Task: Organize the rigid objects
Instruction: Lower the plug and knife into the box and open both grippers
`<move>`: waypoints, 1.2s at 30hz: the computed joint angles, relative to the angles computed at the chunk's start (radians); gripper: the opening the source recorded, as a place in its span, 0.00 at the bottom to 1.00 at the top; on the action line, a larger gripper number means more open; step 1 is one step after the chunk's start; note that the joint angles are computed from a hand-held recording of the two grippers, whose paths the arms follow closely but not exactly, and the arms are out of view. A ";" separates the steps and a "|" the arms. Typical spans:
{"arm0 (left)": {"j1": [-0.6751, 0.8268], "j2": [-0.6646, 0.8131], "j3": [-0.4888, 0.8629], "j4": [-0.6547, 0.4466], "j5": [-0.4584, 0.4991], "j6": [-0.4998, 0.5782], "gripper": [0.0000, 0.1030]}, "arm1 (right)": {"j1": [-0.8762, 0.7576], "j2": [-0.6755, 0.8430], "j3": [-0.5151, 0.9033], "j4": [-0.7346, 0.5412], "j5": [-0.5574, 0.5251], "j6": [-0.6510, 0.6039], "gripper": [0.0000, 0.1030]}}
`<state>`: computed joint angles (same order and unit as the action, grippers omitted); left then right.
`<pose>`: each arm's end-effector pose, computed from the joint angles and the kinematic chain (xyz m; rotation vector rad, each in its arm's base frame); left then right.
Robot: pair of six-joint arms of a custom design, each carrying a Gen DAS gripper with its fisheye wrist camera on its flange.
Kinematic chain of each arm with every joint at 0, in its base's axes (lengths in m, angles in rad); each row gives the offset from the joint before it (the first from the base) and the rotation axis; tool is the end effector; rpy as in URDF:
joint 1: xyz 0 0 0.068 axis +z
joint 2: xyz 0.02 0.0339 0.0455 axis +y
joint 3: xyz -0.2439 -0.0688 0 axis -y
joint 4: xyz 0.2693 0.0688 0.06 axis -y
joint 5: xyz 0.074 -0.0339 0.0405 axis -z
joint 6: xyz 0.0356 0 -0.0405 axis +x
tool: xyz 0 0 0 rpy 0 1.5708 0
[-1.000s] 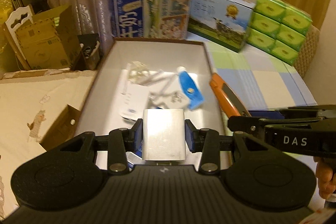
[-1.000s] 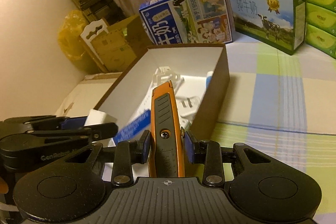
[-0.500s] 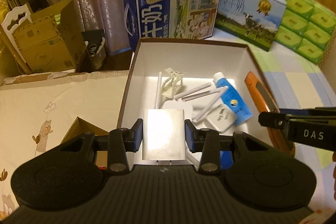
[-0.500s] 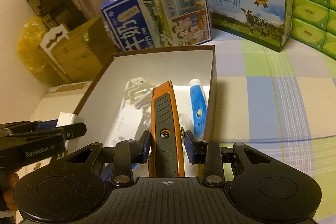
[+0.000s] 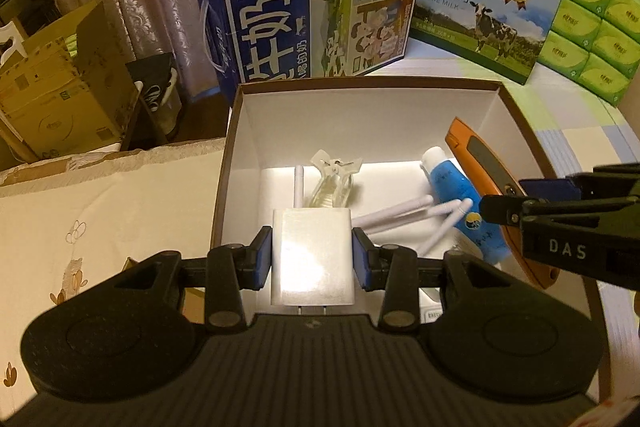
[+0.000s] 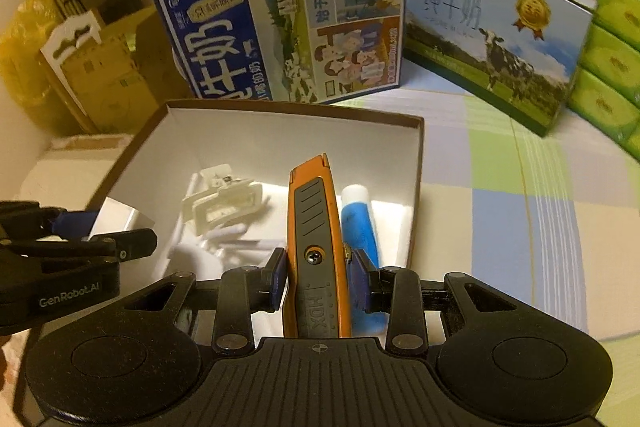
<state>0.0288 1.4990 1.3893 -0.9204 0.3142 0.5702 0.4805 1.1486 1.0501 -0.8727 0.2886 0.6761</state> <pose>0.3325 -0.0014 0.2945 0.7839 2.4091 -0.1761 0.2308 0.1089 0.2799 0.3538 2.4624 0.1175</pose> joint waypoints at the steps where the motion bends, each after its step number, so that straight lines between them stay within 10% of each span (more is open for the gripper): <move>1: -0.004 0.012 0.006 0.004 -0.003 0.000 0.35 | -0.007 0.015 0.003 0.006 -0.003 -0.020 0.30; 20: -0.028 0.085 0.038 0.009 -0.023 0.004 0.35 | -0.107 0.064 -0.029 0.137 -0.099 -0.255 0.31; 36: 0.088 -0.062 -0.080 -0.089 -0.002 0.133 0.36 | 0.051 -0.167 -0.099 0.003 -0.078 -0.046 0.40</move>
<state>0.1168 1.4373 1.3093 -1.0094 0.3121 0.7031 0.5313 0.9815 0.9507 -0.8699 0.2104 0.6299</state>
